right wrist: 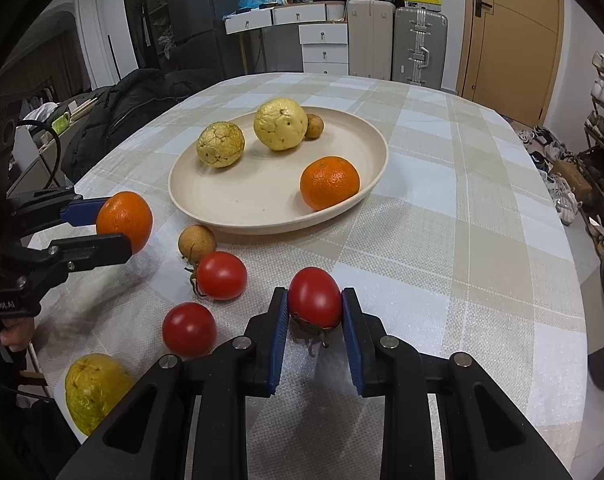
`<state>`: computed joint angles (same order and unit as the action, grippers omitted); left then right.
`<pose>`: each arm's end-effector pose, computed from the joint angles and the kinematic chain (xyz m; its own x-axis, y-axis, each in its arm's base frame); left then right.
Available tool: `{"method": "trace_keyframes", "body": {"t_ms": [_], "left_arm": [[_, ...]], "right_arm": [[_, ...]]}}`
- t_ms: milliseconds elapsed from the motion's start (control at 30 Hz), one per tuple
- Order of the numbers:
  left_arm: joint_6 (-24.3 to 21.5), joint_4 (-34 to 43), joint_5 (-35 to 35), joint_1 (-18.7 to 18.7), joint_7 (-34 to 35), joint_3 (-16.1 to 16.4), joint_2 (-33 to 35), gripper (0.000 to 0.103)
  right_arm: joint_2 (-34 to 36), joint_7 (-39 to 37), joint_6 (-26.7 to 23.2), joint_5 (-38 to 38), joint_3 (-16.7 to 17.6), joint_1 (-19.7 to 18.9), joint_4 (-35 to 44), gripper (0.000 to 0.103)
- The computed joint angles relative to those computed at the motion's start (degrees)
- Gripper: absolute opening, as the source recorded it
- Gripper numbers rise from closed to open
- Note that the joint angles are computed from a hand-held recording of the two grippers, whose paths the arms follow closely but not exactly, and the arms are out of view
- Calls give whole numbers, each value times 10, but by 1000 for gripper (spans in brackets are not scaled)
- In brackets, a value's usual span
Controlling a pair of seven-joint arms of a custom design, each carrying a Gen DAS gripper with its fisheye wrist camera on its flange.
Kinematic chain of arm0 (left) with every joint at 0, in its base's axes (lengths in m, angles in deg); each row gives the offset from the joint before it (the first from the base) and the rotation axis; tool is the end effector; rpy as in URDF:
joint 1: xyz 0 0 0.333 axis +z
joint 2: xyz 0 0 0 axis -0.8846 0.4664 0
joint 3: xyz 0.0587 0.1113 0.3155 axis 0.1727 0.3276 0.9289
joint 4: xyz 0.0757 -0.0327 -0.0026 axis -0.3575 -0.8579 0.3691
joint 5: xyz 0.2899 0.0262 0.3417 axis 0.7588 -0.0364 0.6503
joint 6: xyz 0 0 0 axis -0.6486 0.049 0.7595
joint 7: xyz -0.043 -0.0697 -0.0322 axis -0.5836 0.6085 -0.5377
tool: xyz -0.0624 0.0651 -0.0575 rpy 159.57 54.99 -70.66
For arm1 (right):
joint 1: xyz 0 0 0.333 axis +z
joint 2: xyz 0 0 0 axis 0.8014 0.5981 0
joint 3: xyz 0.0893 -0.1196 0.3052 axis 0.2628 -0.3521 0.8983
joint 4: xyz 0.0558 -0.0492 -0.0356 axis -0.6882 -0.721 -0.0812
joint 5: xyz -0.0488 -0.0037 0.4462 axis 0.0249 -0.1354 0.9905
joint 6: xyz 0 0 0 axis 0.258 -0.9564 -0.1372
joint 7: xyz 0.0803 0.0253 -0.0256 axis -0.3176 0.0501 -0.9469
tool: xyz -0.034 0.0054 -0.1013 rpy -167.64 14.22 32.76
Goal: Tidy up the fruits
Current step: 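Grasp the large orange with the left gripper while the right grasps a red tomato, then carry the orange with the left gripper while the right carries the tomato over the plate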
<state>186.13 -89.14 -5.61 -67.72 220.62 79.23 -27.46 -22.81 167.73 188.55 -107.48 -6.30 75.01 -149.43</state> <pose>0.5574 -0.0907 0.4039 -0.6477 -0.7475 0.1476 -0.5897 0.3691 -0.7183 0.5132 0.3099 0.3756 0.1885 -0.9793 -0.0743 -0.7523 -0.0953 -0.6519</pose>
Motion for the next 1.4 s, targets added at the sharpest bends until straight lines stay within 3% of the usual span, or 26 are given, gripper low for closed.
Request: {"method": "trace_keyframes", "body": {"t_ms": [333, 533, 1000, 1400], "left_arm": [[15, 5, -42, 4, 6, 5, -2, 39], [34, 6, -76, 3, 27, 5, -6, 39], [70, 28, -140, 4, 49, 1, 8, 39], [105, 62, -156, 5, 54, -15, 38, 39]], "right_arm": [[-10, 80, 1, -79, -2, -2, 3, 27], [-14, 193, 25, -187, -6, -11, 12, 27], [-13, 430, 26, -408, 4, -21, 49, 27], [3, 473, 23, -452, 9, -17, 83, 27]]}}
